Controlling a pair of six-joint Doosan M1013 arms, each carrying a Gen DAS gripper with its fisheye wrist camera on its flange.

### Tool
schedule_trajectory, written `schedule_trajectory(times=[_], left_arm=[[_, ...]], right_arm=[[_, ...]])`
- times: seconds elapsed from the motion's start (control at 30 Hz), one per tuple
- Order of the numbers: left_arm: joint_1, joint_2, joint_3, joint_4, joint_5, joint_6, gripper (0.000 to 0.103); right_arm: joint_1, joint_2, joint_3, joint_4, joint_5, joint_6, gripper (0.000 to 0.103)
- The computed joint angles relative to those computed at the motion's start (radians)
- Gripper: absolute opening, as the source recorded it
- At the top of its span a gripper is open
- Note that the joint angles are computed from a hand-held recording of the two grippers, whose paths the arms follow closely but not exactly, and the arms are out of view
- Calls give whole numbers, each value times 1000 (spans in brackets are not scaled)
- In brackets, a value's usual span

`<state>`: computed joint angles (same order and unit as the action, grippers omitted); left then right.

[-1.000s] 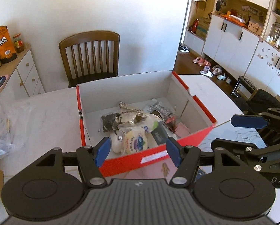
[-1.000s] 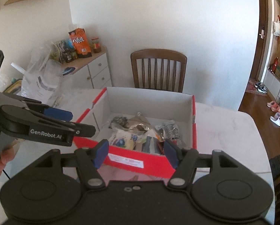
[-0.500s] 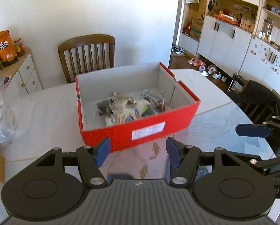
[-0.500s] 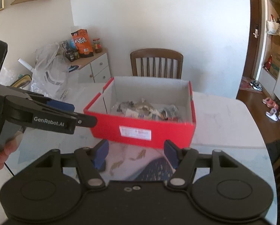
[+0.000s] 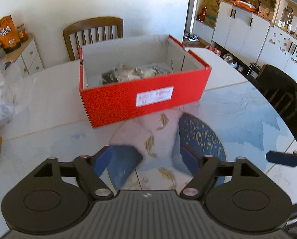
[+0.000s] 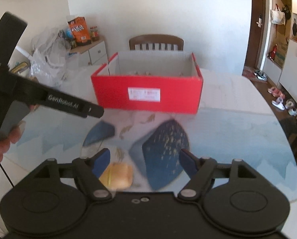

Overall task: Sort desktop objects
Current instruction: 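Move both grippers back toward the yellow plush toy on the table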

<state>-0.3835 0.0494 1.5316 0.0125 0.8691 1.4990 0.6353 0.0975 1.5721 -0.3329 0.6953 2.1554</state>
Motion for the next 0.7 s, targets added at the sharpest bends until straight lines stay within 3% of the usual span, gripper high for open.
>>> schedule_trajectory(times=[0.17,0.23,0.7], left_arm=[[-11,-4,24,26,18,-30,91],[-17,-5,32,35,32,-49,101],[-37,30,12,-32,179,-145,102]], right_arm=[[33,-5,28,-32,20,81,81],[48,-6,37,-48,29,103,82],[91,-10,75,-54,74,174,81]])
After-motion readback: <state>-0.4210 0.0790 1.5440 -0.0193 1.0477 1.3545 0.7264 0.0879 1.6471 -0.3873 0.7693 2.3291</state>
